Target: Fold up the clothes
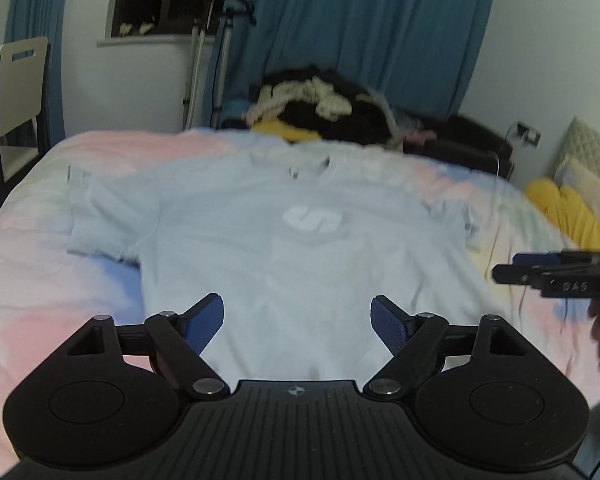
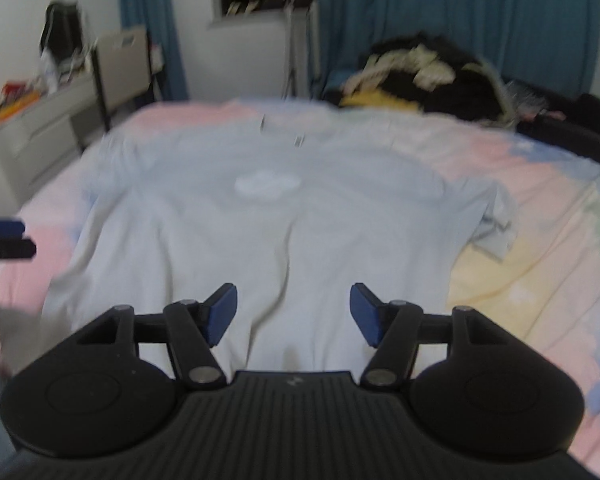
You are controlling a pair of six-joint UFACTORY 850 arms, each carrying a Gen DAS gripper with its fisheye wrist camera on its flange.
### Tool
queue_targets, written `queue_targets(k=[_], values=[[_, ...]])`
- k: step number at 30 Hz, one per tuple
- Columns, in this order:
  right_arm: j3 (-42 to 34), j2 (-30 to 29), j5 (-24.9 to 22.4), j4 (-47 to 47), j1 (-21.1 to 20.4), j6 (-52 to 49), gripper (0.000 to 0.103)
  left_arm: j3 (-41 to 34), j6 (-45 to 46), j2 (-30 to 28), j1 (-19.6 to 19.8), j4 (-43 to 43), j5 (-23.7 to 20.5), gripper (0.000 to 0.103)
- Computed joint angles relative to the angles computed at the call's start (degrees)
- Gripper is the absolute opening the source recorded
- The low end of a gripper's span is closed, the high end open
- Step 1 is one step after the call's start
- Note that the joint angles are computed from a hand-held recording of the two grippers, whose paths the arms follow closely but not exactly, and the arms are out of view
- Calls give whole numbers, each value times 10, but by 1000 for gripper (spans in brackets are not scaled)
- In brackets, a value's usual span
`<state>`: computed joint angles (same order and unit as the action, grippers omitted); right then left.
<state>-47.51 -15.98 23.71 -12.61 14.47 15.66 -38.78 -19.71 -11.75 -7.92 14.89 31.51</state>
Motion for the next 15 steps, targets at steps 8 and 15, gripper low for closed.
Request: queue_targets(k=[8,15], values=[[-28,-78,148,93,12,32,66,-27,109,-70,-29,-127,113,88],[-12,-110,242,162,36,-28,67,-25,104,-98,-25,-141,145,90]])
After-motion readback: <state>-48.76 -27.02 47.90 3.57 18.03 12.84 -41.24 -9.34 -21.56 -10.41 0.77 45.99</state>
